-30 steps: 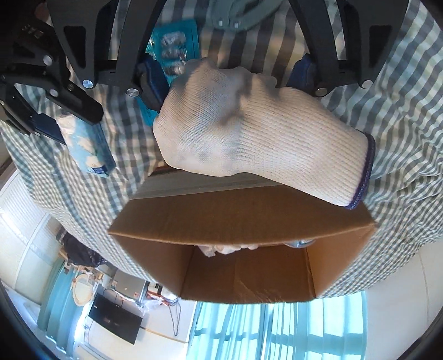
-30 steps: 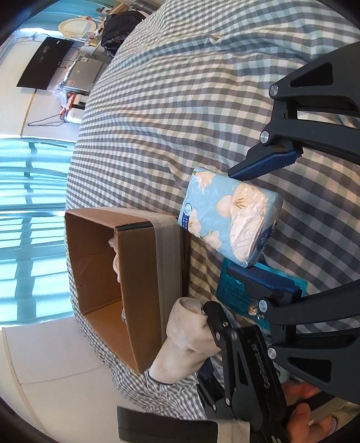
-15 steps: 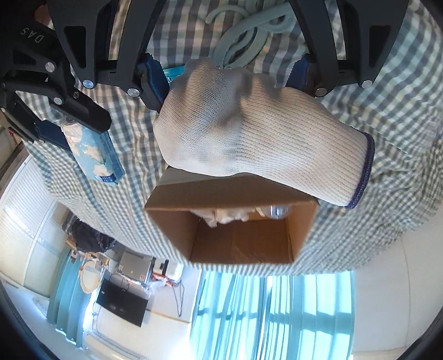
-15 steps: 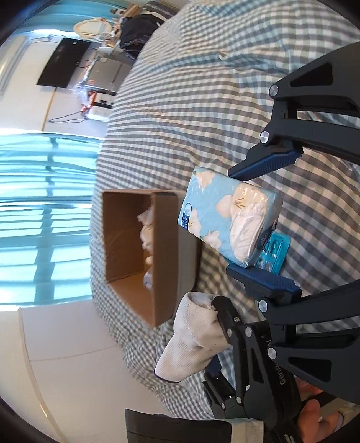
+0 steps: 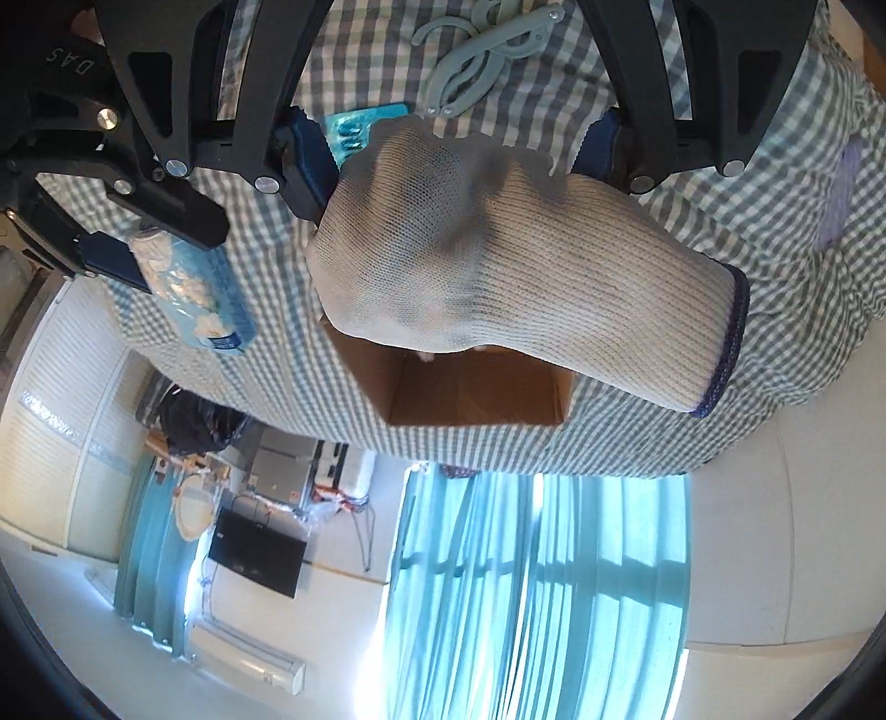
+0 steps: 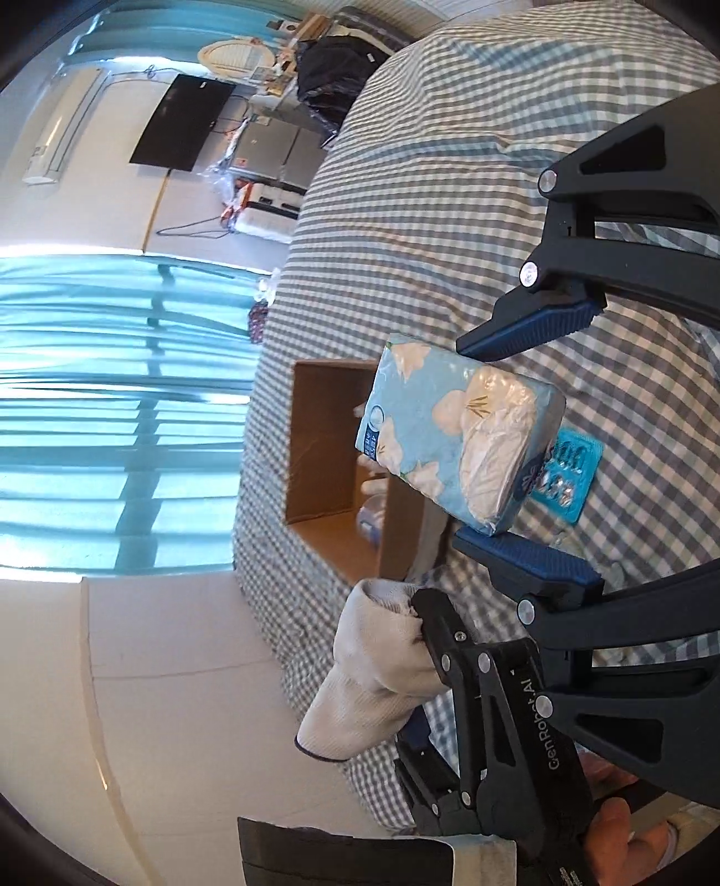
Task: Organize objects
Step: 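Carry the glove and tissue pack over the box and release them inside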
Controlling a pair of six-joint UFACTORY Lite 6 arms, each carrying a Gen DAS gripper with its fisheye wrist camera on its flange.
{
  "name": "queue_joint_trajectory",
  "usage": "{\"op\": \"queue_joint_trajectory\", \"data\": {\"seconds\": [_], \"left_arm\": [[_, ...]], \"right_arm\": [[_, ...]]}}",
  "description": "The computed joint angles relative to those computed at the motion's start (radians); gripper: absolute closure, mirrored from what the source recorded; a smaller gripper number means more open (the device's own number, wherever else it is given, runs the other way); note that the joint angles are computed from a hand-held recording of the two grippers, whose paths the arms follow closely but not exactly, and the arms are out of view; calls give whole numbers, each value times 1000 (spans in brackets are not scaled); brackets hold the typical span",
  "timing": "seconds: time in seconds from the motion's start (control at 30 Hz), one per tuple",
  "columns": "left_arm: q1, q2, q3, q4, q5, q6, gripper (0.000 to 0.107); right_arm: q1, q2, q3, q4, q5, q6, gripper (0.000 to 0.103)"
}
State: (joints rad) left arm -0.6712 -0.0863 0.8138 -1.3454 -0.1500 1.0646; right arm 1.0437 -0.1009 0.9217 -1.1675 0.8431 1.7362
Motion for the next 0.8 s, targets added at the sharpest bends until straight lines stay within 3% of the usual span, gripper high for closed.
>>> {"op": "queue_joint_trajectory", "data": {"seconds": [0.23,0.43,0.8], "left_arm": [[53,73,148,-215,34,284,33],[113,256,400,-637,30,773,33],[185,656,929,-1225,-45,1429,33]], "right_arm": [[-70,73,146,-17,-33,-126,41],[-220,155,278,-13,-163,-252,41],[-473,486,722,165,-354,-596,41]]}}
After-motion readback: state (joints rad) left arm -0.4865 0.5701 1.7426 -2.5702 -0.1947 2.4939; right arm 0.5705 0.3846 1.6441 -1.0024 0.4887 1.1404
